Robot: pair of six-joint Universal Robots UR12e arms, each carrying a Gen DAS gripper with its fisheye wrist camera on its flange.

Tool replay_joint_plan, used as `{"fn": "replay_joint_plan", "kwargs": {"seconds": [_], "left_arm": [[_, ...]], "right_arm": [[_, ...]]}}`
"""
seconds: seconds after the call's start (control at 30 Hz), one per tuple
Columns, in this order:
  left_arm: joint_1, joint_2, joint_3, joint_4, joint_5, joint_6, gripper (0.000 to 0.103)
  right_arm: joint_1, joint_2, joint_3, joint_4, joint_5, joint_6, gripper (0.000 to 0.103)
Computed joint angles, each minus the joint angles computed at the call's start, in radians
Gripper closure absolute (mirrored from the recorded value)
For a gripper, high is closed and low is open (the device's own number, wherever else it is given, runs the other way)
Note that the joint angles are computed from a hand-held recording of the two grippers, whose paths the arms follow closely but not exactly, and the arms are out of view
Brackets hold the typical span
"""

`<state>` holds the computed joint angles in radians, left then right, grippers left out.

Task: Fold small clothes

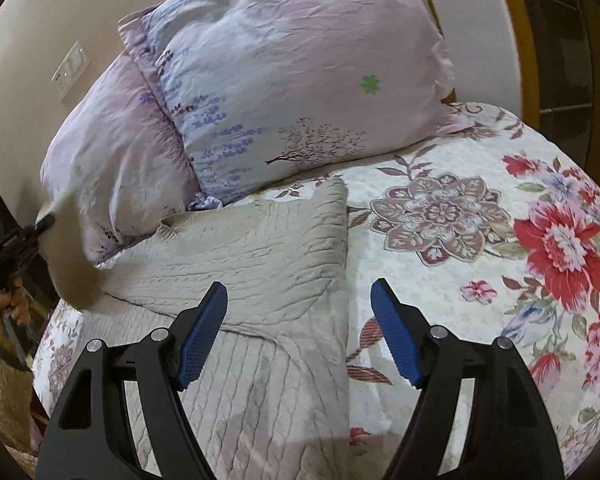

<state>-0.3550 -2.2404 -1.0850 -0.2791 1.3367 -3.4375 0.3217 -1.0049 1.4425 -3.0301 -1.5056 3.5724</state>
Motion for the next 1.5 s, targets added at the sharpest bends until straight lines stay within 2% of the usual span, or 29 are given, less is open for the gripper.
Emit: {"fn": "replay_joint_plan", "kwargs": {"seconds": [0.03,0.07,0.13,0.17,0.23,0.27,0.3,0.37,0.4,0.43,0.5,0.53,0.57,0.6,0.63,0.67,0.7,0.73,0.77,0.8,0.83,0.9,1.03,1.1,1.2,1.3,1.4,1.5], "left_arm": [[-0.025,-0.042,0.074,-0.092,-0.063,0.052,0.080],[-0.041,-0.066,0.117,-0.168,-0.084,0.093,0.071],[-0.070,-0.091,0.170,-0.312,-0.070,0.175,0.071],[-0.076,-0.079,0.147,-0.333,-0.046,0.194,0.071],[-0.069,-0.021,0.037,-0.278,0.007,0.139,0.056],[-0.064,0.006,-0.012,-0.257,0.041,0.105,0.042],[-0.059,0.046,-0.081,-0.235,0.097,0.062,0.036],[-0.051,0.111,-0.184,-0.234,0.198,0.002,0.035],[-0.044,0.145,-0.235,-0.243,0.226,-0.025,0.034],[-0.035,0.185,-0.301,-0.243,0.235,-0.070,0.034],[-0.023,0.237,-0.393,-0.222,0.205,-0.137,0.034],[-0.018,0.257,-0.431,-0.209,0.187,-0.166,0.034],[-0.012,0.285,-0.482,-0.184,0.159,-0.194,0.035],[-0.013,0.301,-0.518,-0.159,0.138,-0.214,0.039],[-0.013,0.315,-0.547,-0.138,0.119,-0.228,0.044],[-0.013,0.326,-0.575,-0.113,0.083,-0.248,0.055],[-0.020,0.336,-0.611,-0.050,0.070,-0.269,0.059],[-0.023,0.331,-0.614,-0.030,0.056,-0.280,0.062],[-0.025,0.339,-0.640,0.011,0.028,-0.305,0.070],[-0.023,0.346,-0.661,0.036,-0.005,-0.325,0.074],[-0.028,0.348,-0.680,0.070,-0.025,-0.344,0.075],[-0.037,0.352,-0.694,0.092,-0.027,-0.351,0.079],[-0.045,0.341,-0.680,0.101,-0.047,-0.354,0.083],[-0.046,0.328,-0.651,0.096,-0.045,-0.321,0.094],[-0.039,0.303,-0.585,0.115,-0.013,-0.261,0.096],[-0.017,0.250,-0.467,0.121,0.074,-0.225,0.096],[0.004,0.181,-0.332,0.103,0.167,-0.208,0.097],[0.023,0.068,-0.137,0.043,0.239,-0.181,0.095]], "right_arm": [[-0.002,0.000,0.001,0.002,0.010,0.007,0.027],[-0.003,-0.001,0.002,0.009,0.017,0.012,0.027],[-0.007,-0.010,0.014,0.030,0.026,0.024,0.027],[-0.011,-0.022,0.032,0.033,0.042,0.030,0.027],[-0.018,-0.046,0.072,0.024,0.058,0.029,0.027],[-0.023,-0.063,0.100,0.022,0.070,0.031,0.027],[-0.030,-0.077,0.128,0.018,0.093,0.041,0.027],[-0.045,-0.099,0.175,0.015,0.161,0.073,0.027],[-0.051,-0.108,0.197,0.016,0.197,0.091,0.029],[-0.056,-0.115,0.219,0.012,0.235,0.108,0.034],[-0.064,-0.127,0.262,-0.004,0.314,0.137,0.042],[-0.065,-0.132,0.289,-0.030,0.356,0.154,0.045],[-0.063,-0.137,0.307,-0.064,0.366,0.163,0.045],[-0.063,-0.141,0.323,-0.084,0.394,0.170,0.048],[-0.065,-0.142,0.336,-0.103,0.434,0.180,0.057],[-0.068,-0.140,0.351,-0.128,0.489,0.195,0.062],[-0.068,-0.136,0.364,-0.155,0.538,0.206,0.070],[-0.066,-0.133,0.374,-0.179,0.581,0.213,0.074],[-0.064,-0.131,0.383,-0.193,0.611,0.217,0.075],[-0.061,-0.129,0.390,-0.208,0.632,0.219,0.082],[-0.061,-0.126,0.396,-0.227,0.653,0.224,0.088],[-0.055,-0.117,0.404,-0.286,0.687,0.239,0.090],[-0.052,-0.094,0.382,-0.391,0.705,0.286,0.093],[-0.049,-0.082,0.352,-0.436,0.704,0.294,0.093],[-0.046,-0.065,0.281,-0.471,0.673,0.288,0.093],[-0.052,-0.035,0.185,-0.508,0.624,0.311,0.093],[-0.057,0.010,0.072,-0.497,0.531,0.322,0.094],[-0.061,0.082,-0.079,-0.440,0.410,0.379,0.094]]}}
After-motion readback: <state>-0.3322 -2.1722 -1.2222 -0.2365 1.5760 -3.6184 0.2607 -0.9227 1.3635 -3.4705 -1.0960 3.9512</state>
